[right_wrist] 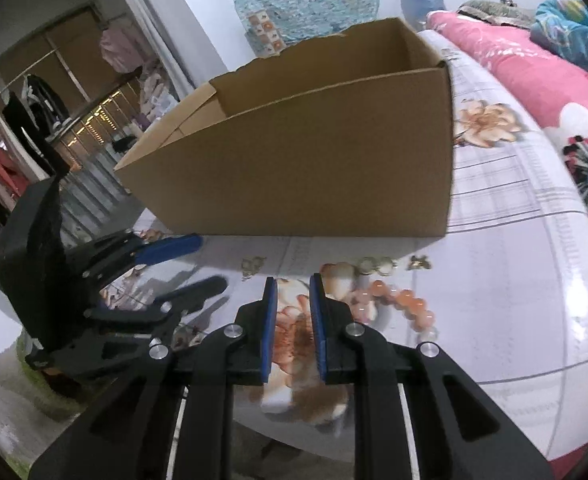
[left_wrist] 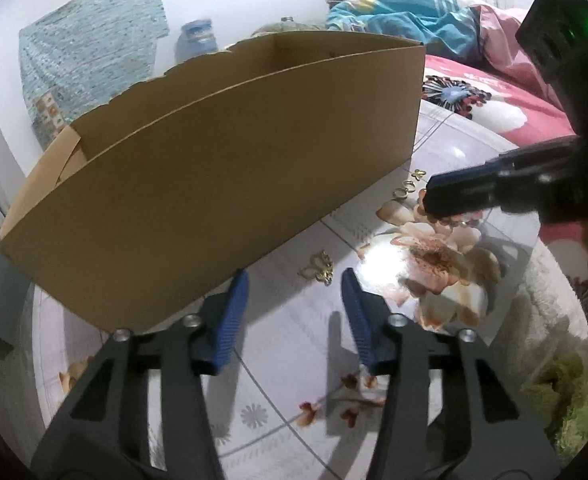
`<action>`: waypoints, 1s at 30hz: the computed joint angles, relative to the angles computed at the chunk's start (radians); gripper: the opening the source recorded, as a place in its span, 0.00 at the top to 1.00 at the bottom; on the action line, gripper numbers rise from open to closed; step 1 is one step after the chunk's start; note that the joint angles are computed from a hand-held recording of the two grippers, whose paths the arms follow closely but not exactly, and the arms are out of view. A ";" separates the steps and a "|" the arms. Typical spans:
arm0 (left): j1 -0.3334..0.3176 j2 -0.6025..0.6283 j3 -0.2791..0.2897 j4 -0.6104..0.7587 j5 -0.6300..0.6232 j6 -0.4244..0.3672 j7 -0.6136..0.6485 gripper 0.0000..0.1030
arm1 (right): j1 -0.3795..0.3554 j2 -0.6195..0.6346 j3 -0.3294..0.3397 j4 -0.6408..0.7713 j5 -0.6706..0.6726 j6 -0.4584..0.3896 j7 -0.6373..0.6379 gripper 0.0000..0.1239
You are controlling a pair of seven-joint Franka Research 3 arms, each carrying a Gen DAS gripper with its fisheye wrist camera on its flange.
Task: Organize jewelry
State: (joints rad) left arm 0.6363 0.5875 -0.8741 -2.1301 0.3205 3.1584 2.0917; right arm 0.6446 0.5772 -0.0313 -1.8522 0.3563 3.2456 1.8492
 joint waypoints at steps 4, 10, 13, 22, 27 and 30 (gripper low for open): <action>-0.027 0.015 0.017 0.037 -0.006 -0.036 0.016 0.77 | -0.066 0.016 0.081 0.017 -0.004 0.008 -0.026 0.86; -0.059 0.030 0.027 0.081 -0.071 -0.077 0.072 0.85 | -0.095 0.039 0.119 0.044 0.000 -0.004 -0.045 0.86; -0.078 0.032 0.037 0.093 -0.107 -0.092 0.100 0.85 | -0.104 0.045 0.129 0.054 0.002 -0.008 -0.051 0.86; -0.174 -0.024 0.146 0.094 -0.195 -0.104 0.122 0.88 | -0.095 0.052 0.123 0.067 0.007 -0.011 -0.056 0.86; -0.153 -0.055 0.140 0.067 -0.272 -0.126 0.136 0.88 | -0.061 0.054 0.093 0.075 0.005 -0.019 -0.048 0.86; -0.131 -0.074 0.127 0.039 -0.314 -0.122 0.152 0.88 | -0.024 0.052 0.055 0.079 -0.003 -0.030 -0.038 0.86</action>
State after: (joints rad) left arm 0.5054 0.5132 -0.7473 -2.0910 0.0062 3.0360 2.2441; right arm 0.6204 0.6290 0.0234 -1.7735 0.3537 3.2154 1.8107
